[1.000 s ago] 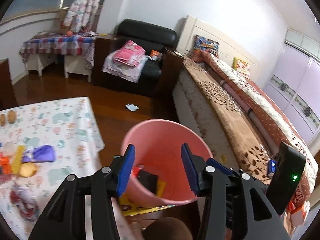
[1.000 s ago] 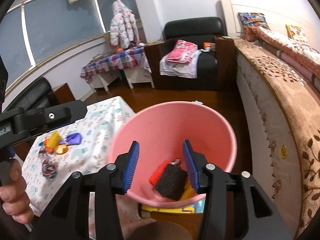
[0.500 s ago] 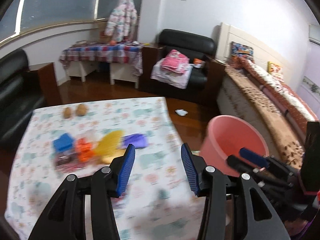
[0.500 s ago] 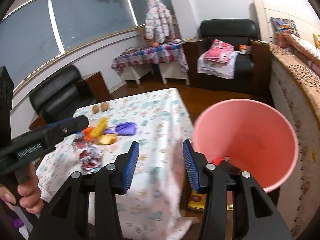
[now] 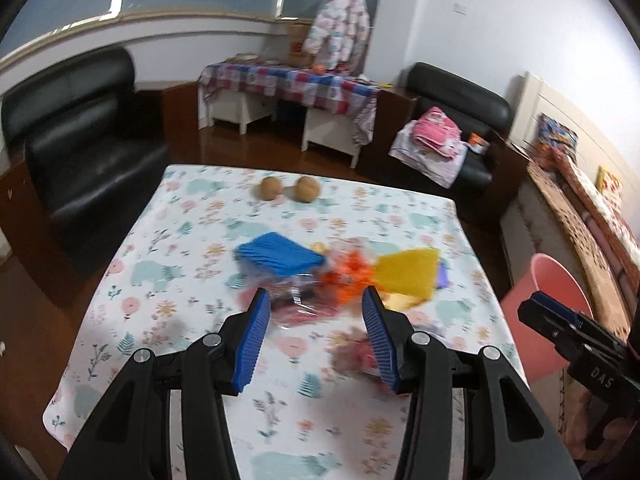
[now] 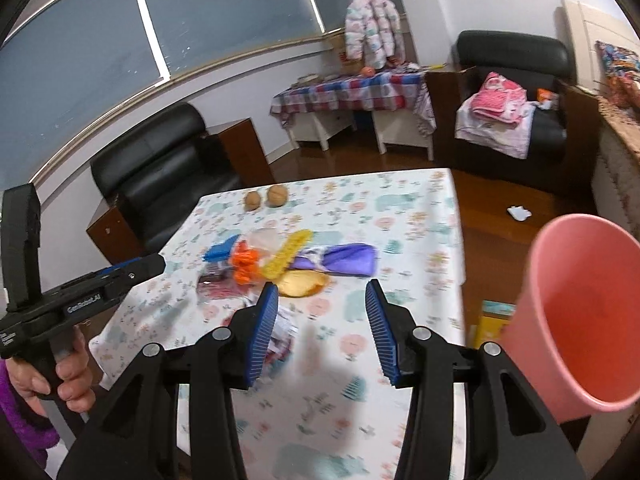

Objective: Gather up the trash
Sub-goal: 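Grasp the blue mesh sleeve with the left tool while the right tool grasps the yellow mesh sleeve, then carry both sleeves over the pink bucket and open both tools to drop them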

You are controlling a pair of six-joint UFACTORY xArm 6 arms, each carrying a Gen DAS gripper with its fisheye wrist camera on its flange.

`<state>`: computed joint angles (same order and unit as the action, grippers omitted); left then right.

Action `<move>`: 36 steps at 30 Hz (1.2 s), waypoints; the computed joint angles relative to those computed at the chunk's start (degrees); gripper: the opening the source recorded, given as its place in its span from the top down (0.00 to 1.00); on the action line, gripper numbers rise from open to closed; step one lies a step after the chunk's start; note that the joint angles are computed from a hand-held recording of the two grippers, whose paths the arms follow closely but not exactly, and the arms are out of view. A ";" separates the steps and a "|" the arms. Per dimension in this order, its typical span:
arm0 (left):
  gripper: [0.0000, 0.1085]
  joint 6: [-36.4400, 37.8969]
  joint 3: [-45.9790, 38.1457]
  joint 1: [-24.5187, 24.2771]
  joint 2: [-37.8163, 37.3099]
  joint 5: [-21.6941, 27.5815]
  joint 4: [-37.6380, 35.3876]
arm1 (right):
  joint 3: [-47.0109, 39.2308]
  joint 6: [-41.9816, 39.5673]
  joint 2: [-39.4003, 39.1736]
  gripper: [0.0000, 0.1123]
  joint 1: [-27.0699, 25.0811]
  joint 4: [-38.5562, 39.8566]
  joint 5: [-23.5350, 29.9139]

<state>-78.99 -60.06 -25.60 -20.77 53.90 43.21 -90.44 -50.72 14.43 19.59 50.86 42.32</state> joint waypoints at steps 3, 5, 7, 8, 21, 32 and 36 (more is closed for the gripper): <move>0.56 0.70 1.43 3.38 -0.74 -2.19 -2.06 | -3.01 2.37 2.37 0.59 1.30 -1.29 0.94; 0.56 1.15 2.21 6.00 -0.69 -4.71 -4.31 | -5.57 3.84 4.30 0.59 1.77 -1.94 1.93; 0.56 1.38 3.20 9.23 -0.32 -8.61 -7.81 | -7.54 5.37 5.84 0.59 2.42 -3.04 2.20; 0.56 1.55 3.39 10.53 0.09 -10.10 -9.61 | -8.12 5.85 6.37 0.59 2.70 -3.36 2.11; 0.57 7.80 2.79 21.23 9.41 -21.99 -33.63 | -18.58 14.31 14.84 0.58 4.62 -9.35 5.31; 0.94 9.27 0.96 21.94 12.00 -22.73 -31.74 | -25.54 18.94 20.44 0.82 5.00 -9.64 8.22; 0.95 8.06 2.08 21.57 9.86 -23.34 -28.18 | -23.89 16.96 19.14 0.91 4.66 -7.26 7.75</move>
